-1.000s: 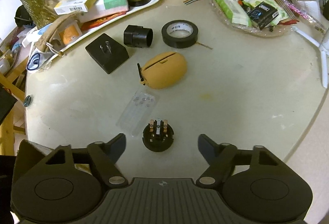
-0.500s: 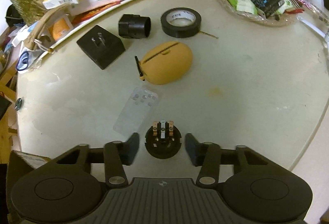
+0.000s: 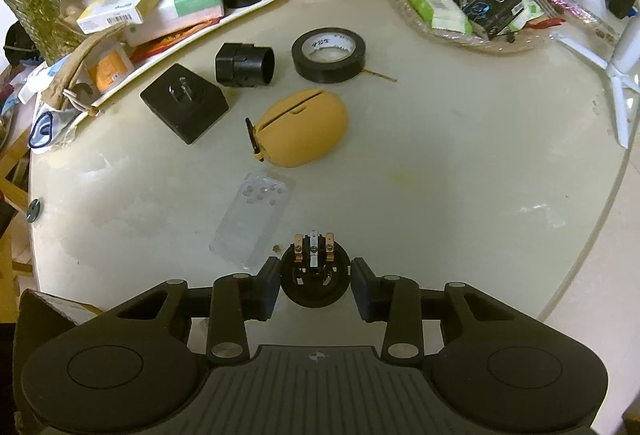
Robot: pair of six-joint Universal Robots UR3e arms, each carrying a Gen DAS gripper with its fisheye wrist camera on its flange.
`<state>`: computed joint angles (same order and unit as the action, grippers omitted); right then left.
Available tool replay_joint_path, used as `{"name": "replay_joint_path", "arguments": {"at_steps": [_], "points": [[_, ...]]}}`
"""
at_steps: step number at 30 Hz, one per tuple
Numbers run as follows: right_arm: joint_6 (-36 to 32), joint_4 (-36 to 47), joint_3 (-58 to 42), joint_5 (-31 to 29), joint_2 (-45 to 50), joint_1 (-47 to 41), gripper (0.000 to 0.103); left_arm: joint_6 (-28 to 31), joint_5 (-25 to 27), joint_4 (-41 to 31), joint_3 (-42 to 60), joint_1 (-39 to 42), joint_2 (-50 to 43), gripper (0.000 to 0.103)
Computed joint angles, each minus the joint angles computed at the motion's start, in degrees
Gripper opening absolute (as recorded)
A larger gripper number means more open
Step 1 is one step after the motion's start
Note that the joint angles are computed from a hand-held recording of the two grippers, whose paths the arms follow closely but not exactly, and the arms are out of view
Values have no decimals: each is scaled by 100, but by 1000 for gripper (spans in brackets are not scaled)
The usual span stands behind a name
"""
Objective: Organize rigid objects
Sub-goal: 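Lift the connector with the right gripper while the left gripper approaches the black square box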
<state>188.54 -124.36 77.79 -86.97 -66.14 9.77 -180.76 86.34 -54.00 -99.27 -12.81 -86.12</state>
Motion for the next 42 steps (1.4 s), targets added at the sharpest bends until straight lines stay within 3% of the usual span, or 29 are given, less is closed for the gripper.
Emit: {"name": "replay_joint_path", "arguments": {"at_steps": [29,42], "points": [[-221,-265,1109,268,-1502,-385,40,185,403,155,1095,-331,-977,69],[-299,-212,1681,666,-2286,-710,40,364,2,347,1517,-146,-1593,69]]}}
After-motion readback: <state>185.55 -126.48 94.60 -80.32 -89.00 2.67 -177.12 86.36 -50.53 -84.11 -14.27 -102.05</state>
